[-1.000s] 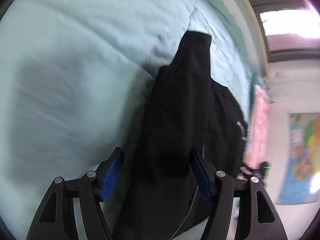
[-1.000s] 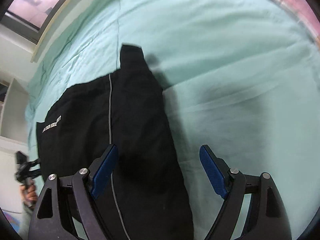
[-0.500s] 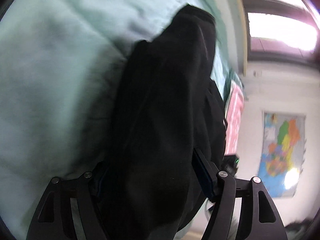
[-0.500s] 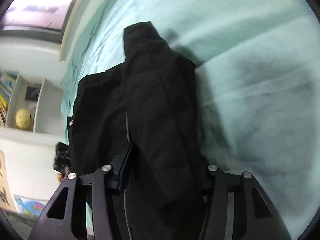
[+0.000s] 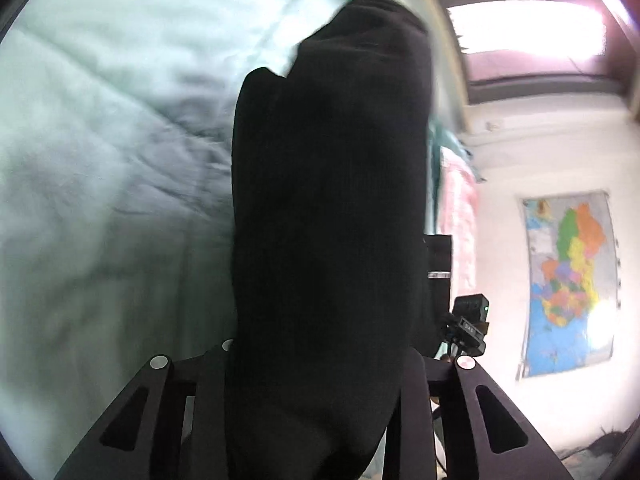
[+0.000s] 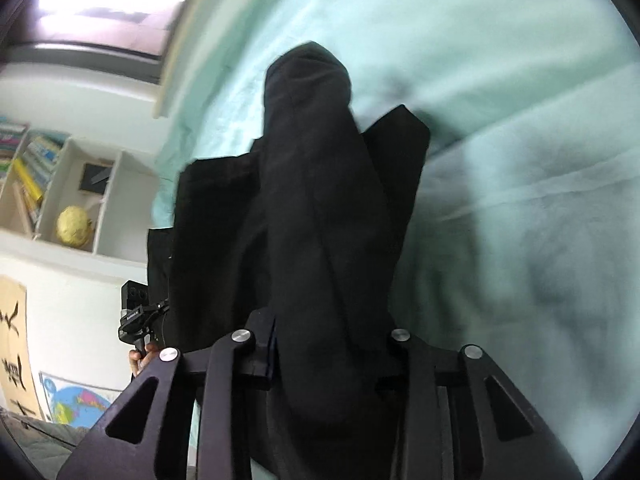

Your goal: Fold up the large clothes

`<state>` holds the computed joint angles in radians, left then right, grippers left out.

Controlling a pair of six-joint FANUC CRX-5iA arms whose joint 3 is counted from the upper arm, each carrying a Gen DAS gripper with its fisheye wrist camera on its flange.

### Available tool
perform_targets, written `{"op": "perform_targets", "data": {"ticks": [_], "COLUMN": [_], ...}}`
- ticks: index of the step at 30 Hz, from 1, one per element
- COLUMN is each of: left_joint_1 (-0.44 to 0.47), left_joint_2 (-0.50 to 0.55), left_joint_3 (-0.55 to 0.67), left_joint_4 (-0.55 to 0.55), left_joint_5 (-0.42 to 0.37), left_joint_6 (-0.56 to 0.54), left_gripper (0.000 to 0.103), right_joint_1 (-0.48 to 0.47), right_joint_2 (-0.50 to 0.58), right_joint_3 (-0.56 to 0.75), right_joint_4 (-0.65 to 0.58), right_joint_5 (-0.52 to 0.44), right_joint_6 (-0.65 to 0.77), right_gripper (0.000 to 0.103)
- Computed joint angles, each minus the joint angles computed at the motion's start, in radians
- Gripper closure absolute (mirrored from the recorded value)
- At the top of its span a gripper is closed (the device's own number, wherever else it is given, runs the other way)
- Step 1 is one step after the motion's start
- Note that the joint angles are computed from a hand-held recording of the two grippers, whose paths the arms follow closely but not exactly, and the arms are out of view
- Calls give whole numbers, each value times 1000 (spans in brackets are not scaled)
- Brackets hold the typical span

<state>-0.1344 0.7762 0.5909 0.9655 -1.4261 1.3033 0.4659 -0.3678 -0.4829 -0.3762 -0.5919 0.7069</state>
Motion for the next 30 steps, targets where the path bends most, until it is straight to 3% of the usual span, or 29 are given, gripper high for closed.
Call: {"op": "perform_targets", "data": {"ticks": [2,5,11,18,20,22,26,30], "left_joint_1": [-6,-11,2,15,23,67,96,138], "left_joint_2": [-86,-198,-387,-554,-576,-560,-567,-557], "left_joint_3": [-89,-192,-381,-600,-649,-667,-763,-879], "left_joint_4": [23,42,76,90,84,67,40,137], "left_joint_5": [18,30,31,-7,-17,-46,-17,22], "left_joint_6": [-46,-119,-191,-220,-224,-245,-292,-383], "left_gripper": [72,72,71,71,71,71,71,71], "right_joint_1": [138,286,549,846,889,889,859,873], "right_joint_2": [-57,-119,-233,-294,-301,-304,-305,-351], "right_joint_3": [-42,-80,-121,-61,-63,-74,-138,-244], "right_joint_4": [254,520,883,995,976,935,857,948], "right_joint_5": [26,13,-145,-449,-478,-469,-416,-408], "right_joint_6": [-238,-482,-866,-1072,-1116,-1119,-1106,-1192], "right_gripper": [68,68,68,68,68,68,68,68]}}
